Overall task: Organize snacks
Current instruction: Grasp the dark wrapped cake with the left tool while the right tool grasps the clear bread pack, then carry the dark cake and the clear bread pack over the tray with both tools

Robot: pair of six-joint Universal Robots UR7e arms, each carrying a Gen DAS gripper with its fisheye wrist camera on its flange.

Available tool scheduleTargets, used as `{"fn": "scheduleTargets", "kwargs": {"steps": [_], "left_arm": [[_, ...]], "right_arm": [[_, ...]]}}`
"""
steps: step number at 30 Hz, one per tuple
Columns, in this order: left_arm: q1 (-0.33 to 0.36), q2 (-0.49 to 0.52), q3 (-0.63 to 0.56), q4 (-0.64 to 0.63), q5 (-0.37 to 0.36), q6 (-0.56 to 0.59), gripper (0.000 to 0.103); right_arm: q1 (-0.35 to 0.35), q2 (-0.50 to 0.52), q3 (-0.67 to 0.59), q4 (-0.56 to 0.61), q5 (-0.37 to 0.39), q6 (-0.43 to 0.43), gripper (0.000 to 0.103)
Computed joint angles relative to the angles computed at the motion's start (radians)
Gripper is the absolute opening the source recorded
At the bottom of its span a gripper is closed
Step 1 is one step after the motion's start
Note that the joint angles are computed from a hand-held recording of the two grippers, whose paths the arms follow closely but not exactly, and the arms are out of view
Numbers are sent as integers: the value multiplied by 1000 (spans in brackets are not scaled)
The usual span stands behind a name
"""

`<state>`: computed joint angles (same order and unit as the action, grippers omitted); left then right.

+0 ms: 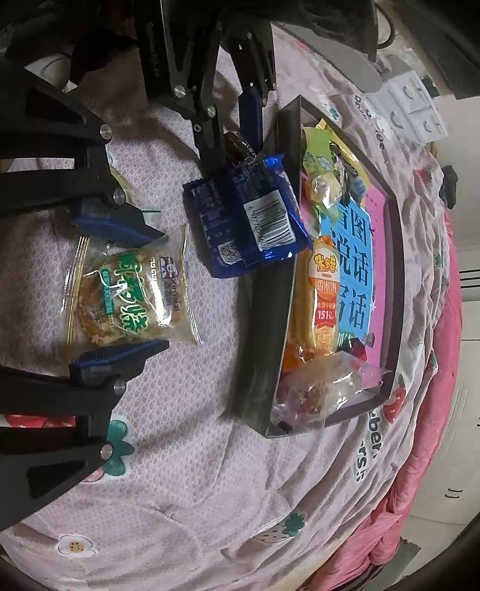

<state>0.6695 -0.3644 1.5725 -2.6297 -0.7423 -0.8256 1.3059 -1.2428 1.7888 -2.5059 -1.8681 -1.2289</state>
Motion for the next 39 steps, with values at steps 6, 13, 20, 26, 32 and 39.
{"fn": "scheduleTargets", "kwargs": {"steps": [6, 13, 20, 26, 32, 39], "left_arm": [[7, 10, -14, -6, -5, 26, 29], [8, -1, -1, -32, -23, 33, 27], [2, -27, 39, -69, -44, 0, 27], [-16, -49, 67, -76, -30, -34, 27], [-48, -73, 90, -64, 48, -53, 27], [-63, -98, 115, -83, 92, -70, 27]], "right_arm": [[-4, -9, -6, 34, 29, 6, 48], [-8, -26, -15, 97, 80, 13, 47], [-22, -20, -72, 166, 161, 93, 47], [-29, -21, -91, 161, 213, 113, 47], [-31, -26, -94, 146, 253, 109, 47], [-36, -37, -100, 183, 316, 90, 47]]}}
